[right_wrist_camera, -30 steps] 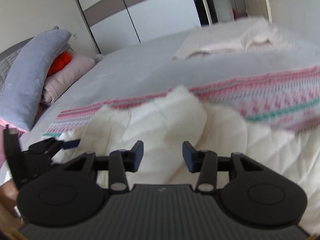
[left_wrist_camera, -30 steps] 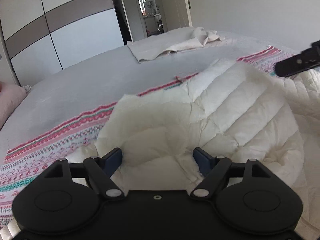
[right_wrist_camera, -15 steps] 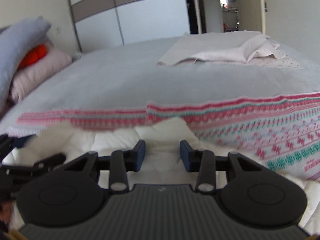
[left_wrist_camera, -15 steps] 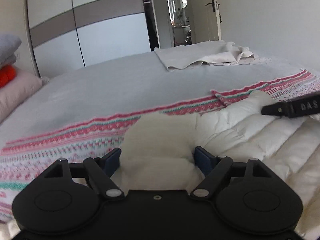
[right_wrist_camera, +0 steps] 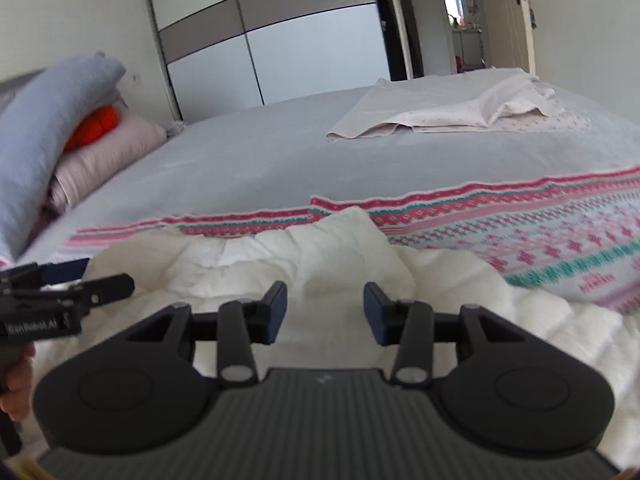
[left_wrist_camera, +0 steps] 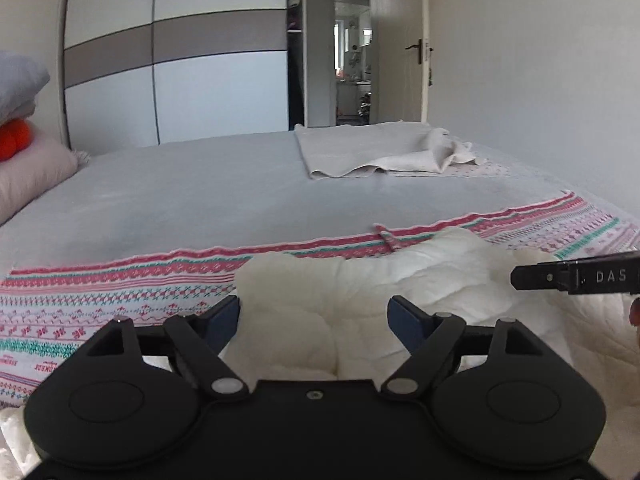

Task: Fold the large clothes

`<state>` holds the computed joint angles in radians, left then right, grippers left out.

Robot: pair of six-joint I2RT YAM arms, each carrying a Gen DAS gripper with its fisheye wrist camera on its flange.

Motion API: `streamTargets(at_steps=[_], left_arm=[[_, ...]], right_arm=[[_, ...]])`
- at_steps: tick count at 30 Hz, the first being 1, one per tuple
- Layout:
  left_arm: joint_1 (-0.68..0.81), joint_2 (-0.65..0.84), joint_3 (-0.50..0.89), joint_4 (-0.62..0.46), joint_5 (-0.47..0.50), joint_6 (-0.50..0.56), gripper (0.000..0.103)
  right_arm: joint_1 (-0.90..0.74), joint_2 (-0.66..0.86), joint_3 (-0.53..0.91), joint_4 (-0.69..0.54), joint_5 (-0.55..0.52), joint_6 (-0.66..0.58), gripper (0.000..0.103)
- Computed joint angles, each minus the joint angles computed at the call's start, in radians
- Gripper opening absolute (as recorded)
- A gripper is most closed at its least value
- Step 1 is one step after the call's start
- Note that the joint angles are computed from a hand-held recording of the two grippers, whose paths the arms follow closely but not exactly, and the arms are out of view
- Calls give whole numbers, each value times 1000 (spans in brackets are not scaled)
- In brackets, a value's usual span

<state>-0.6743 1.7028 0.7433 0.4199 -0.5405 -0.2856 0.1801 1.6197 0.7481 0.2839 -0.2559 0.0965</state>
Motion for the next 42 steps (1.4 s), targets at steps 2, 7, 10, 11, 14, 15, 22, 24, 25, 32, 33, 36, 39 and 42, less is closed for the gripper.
streamTargets(at_steps=[2, 7, 10, 11, 14, 15, 22, 24, 25, 32, 33, 36, 39, 42], left_arm=[[-49, 5, 15, -25, -14, 5, 79], [-84, 154, 135, -225, -20, -62, 84], [-95, 83, 122, -284, -21, -175, 82], [-103, 42, 102, -284, -17, -205, 83], [-146, -63, 55, -324, -66, -289, 90], [-165, -97, 43, -349, -83, -314, 91], [-367, -227, 68, -725, -266, -644, 102], [-435, -243, 84, -845, -297, -761, 103], [-466, -245, 94, -899, -301, -806, 103], [-669, -174, 134, -1092, -392, -1168, 103], [-696, -154, 126, -1097, -412, -1225, 103], [-734, -114, 93, -1065, -435, -1314, 103], [-724, -127, 68, -1008, -411, -1282, 103], [-722, -153, 38, -973, -425, -1288, 103]], right_arm=[[-39, -101, -46, -79, -16, -16, 42], [-215, -419, -193, -264, -60, -56, 75], [-393, -556, -217, -400, -134, -91, 84], [-469, -599, -229, -430, -170, -102, 89], [-690, -653, -239, -491, -278, -140, 95], [-754, -654, -240, -504, -302, -157, 96], [-955, -526, -220, -473, -275, -133, 98], [-971, -495, -232, -435, -249, -137, 99], [-970, -475, -230, -428, -234, -138, 99], [-1042, -309, -234, -304, -241, -59, 99], [-1048, -294, -243, -254, -245, -46, 99], [-1040, -221, -249, -101, -232, -12, 98], [-1051, -94, -206, 30, -242, 69, 89], [-1056, -9, -157, 97, -218, 146, 32]])
